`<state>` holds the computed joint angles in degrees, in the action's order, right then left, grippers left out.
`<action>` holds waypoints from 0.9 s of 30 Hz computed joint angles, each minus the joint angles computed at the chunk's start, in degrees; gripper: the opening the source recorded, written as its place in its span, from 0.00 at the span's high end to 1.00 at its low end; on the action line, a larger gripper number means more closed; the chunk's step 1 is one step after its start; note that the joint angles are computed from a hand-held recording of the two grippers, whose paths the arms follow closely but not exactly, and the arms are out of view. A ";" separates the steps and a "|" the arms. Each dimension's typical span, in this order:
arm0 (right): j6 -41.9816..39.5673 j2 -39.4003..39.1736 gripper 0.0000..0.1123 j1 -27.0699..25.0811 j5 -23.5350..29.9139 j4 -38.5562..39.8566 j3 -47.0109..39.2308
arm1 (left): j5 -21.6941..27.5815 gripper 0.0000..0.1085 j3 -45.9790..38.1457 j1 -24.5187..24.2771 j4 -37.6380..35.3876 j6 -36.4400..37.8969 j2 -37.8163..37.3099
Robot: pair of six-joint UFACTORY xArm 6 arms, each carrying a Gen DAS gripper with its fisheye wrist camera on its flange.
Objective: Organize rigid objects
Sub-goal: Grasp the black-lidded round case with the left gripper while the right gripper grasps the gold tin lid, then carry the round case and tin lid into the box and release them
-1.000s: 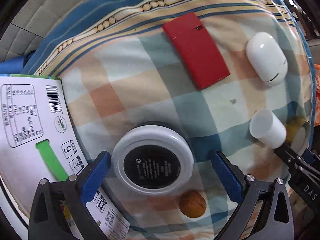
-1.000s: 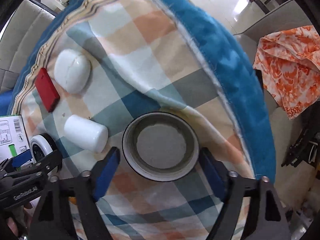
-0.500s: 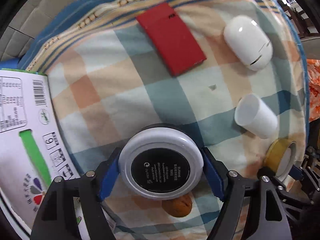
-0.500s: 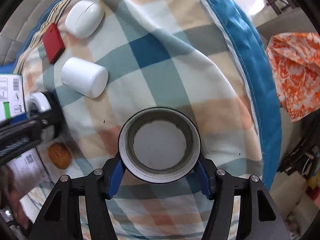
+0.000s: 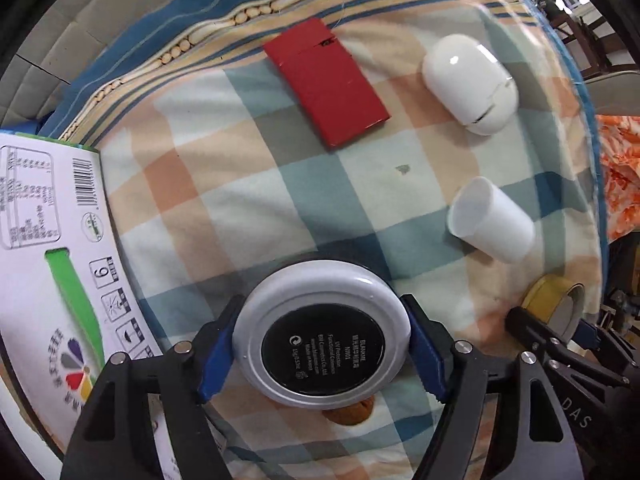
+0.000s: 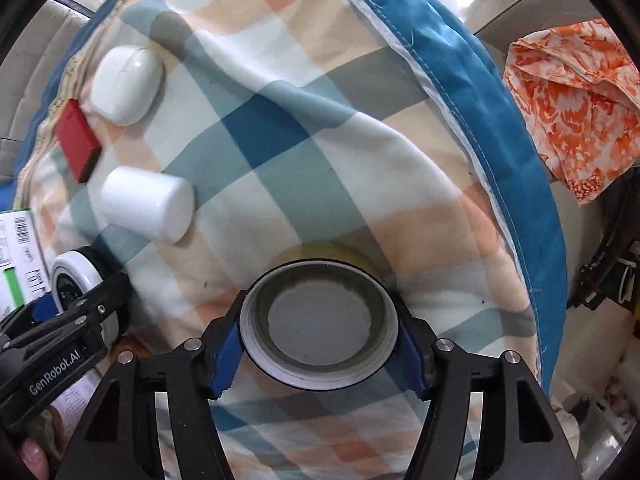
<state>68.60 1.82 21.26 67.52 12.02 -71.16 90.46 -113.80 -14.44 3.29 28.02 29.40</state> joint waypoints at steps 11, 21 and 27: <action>1.15 -2.79 0.40 3.74 5.45 -4.92 -7.55 | 5.56 0.32 -3.42 3.88 -9.50 3.68 -6.87; 2.34 5.29 0.40 10.79 17.86 -13.32 -27.51 | 11.55 0.32 -18.39 10.49 -14.26 5.69 -2.85; 0.53 15.37 0.40 14.19 21.46 -14.60 -44.19 | 14.47 0.32 -23.44 16.13 -15.90 6.65 -0.62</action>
